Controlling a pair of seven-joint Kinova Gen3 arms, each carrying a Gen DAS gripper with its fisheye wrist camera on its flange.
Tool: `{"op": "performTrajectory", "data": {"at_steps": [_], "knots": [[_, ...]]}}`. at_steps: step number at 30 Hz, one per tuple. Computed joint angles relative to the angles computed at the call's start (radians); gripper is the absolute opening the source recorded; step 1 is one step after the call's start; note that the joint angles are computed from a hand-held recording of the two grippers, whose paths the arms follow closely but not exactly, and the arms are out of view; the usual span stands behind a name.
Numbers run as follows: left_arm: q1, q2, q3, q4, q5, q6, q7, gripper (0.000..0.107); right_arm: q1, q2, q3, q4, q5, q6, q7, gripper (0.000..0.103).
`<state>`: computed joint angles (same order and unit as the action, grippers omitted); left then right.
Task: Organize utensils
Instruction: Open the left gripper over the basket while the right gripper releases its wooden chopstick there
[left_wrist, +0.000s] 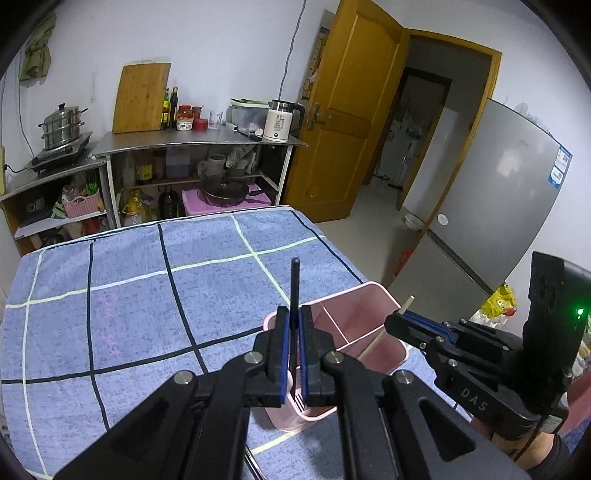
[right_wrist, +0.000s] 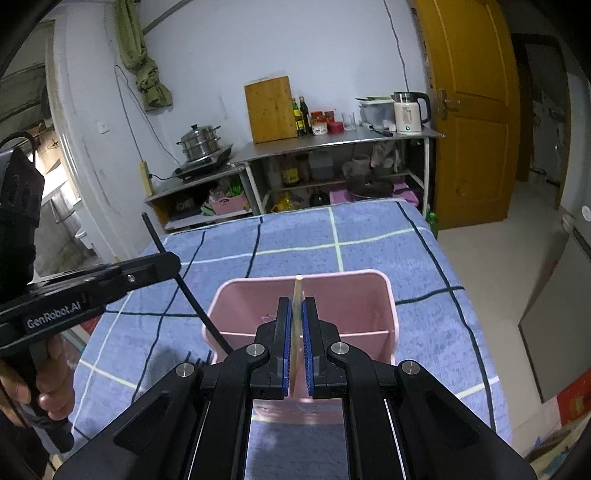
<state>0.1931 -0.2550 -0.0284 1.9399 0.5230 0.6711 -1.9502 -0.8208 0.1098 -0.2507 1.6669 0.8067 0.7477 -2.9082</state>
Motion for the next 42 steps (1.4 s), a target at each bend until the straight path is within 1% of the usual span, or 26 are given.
{"op": "performTrajectory", "data": {"at_steps": [2,3,5,6,7,11,15,22,25,33,38,42], "knots": [[0.000,0.001,0.001,0.003,-0.005,-0.007,-0.003,0.005,-0.001,0.003,-0.001,-0.010,-0.010,0.017,0.009,0.006],[0.001,0.001,0.002,0.003,-0.006,-0.007,-0.002,0.007,-0.003,0.001,-0.002,-0.011,-0.010,0.023,0.011,0.006],[0.005,-0.004,-0.005,0.006,0.005,-0.011,-0.009,0.016,-0.014,-0.004,-0.006,-0.013,0.007,0.042,0.004,0.007],[0.011,-0.012,-0.013,0.012,0.016,-0.017,-0.021,0.023,-0.016,-0.006,-0.008,-0.015,0.013,0.048,0.003,0.009],[0.013,-0.021,-0.018,0.017,0.023,-0.022,-0.027,0.027,-0.019,-0.009,-0.011,-0.017,0.021,0.056,-0.002,0.011],[0.024,-0.069,-0.041,0.037,0.038,-0.032,-0.051,0.029,-0.043,-0.027,-0.033,-0.016,0.071,0.102,-0.046,0.015],[0.034,-0.127,-0.062,0.066,0.037,-0.038,-0.051,0.035,-0.065,-0.045,-0.065,-0.012,0.117,0.153,-0.084,0.016],[0.045,-0.224,-0.089,0.111,-0.009,-0.037,-0.006,0.037,-0.095,-0.071,-0.115,-0.006,0.167,0.217,-0.130,0.017],[0.051,-0.280,-0.102,0.143,-0.032,-0.038,0.014,0.037,-0.116,-0.077,-0.140,0.000,0.196,0.247,-0.163,0.018],[0.027,-0.440,-0.076,0.231,-0.141,-0.028,0.108,0.037,-0.185,-0.067,-0.187,0.019,0.246,0.303,-0.230,0.021],[0.012,-0.526,-0.067,0.285,-0.203,-0.017,0.167,0.037,-0.223,-0.054,-0.190,0.035,0.248,0.296,-0.254,0.021],[0.000,-0.580,-0.073,0.318,-0.246,-0.009,0.201,0.037,-0.254,-0.037,-0.188,0.043,0.249,0.291,-0.271,0.021]]}}
